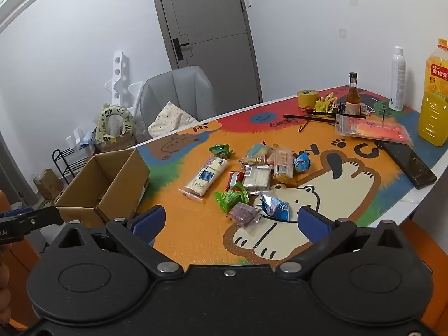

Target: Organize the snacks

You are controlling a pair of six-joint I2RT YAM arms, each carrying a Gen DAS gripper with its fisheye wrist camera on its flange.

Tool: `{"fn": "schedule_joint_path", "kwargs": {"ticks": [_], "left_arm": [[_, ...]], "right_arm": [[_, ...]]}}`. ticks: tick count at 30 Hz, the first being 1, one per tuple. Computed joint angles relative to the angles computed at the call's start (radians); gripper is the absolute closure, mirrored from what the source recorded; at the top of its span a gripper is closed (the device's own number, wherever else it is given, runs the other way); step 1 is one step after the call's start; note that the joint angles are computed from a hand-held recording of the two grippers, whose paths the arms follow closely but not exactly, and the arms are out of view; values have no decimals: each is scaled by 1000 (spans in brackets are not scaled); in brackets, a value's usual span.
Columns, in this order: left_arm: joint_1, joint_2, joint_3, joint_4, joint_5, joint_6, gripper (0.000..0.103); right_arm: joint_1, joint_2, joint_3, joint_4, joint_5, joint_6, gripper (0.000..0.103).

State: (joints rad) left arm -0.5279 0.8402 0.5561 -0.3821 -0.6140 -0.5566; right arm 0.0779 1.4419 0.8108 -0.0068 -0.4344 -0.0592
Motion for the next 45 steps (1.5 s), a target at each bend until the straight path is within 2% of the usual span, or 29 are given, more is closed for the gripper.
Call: {"fn": "schedule_joint_path", "kwargs": {"ticks": [5,10,15,28,39,45], "left_arm": [[5,9,12,-18,19,-4,1],[-25,-6,34,-43,-4,-8,1],[-36,-12,32,-39,-21,-5,1],[-82,23,29,5,-54,-12,1],[-86,25,-7,100,-112,-17,1],[-72,31,0,82,-110,-40,1]], "right_arm": [[-1,1,23,-25,-12,4,0],[1,-34,-4,-18,5,8,0],[-3,-6,21,-28,13,10,0],[-14,-8,11,-12,-7,-3,0],[-18,-5,6,0,3,-7,0],[-17,7,11,-6,4,-14,0]]}}
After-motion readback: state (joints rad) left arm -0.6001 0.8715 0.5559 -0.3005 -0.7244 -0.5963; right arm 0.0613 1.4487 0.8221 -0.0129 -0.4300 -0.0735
